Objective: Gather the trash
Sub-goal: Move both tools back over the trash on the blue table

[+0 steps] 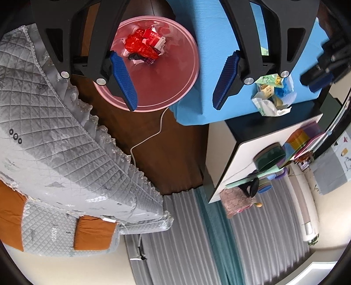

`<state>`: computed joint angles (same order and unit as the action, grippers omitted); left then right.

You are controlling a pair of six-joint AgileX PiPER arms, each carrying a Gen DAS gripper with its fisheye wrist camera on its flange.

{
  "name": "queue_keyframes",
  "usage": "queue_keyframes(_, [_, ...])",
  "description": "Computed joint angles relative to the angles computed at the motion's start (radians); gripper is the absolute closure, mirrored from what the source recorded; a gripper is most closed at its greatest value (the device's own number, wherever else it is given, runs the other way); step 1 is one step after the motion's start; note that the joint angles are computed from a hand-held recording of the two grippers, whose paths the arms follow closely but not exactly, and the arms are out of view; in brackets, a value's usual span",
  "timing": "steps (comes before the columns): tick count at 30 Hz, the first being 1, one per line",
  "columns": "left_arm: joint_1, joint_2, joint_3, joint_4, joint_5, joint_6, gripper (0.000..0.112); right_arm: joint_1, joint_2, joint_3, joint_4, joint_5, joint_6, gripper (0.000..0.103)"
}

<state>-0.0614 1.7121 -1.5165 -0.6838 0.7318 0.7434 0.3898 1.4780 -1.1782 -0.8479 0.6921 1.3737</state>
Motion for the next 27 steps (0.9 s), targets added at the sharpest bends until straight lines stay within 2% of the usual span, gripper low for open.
queue_keyframes(4, [0.078, 0.033, -0.052, -0.021, 0.033, 0.015, 0.053, 0.042, 0.04, -0.025, -0.032, -0.001, 0.019, 0.04])
queue_keyframes(9, [0.165, 0.101, -0.15, -0.028, 0.067, 0.024, 0.054, 0.075, 0.096, -0.068, -0.027, -0.034, 0.014, 0.055])
queue_keyframes(19, [0.306, 0.309, -0.469, 0.022, 0.137, -0.1, 0.054, 0.125, 0.229, -0.185, 0.036, -0.078, -0.052, 0.058])
queue_keyframes(27, [0.342, 0.378, -0.485, 0.057, 0.102, -0.183, 0.054, 0.15, 0.364, -0.322, 0.132, -0.091, -0.17, 0.058])
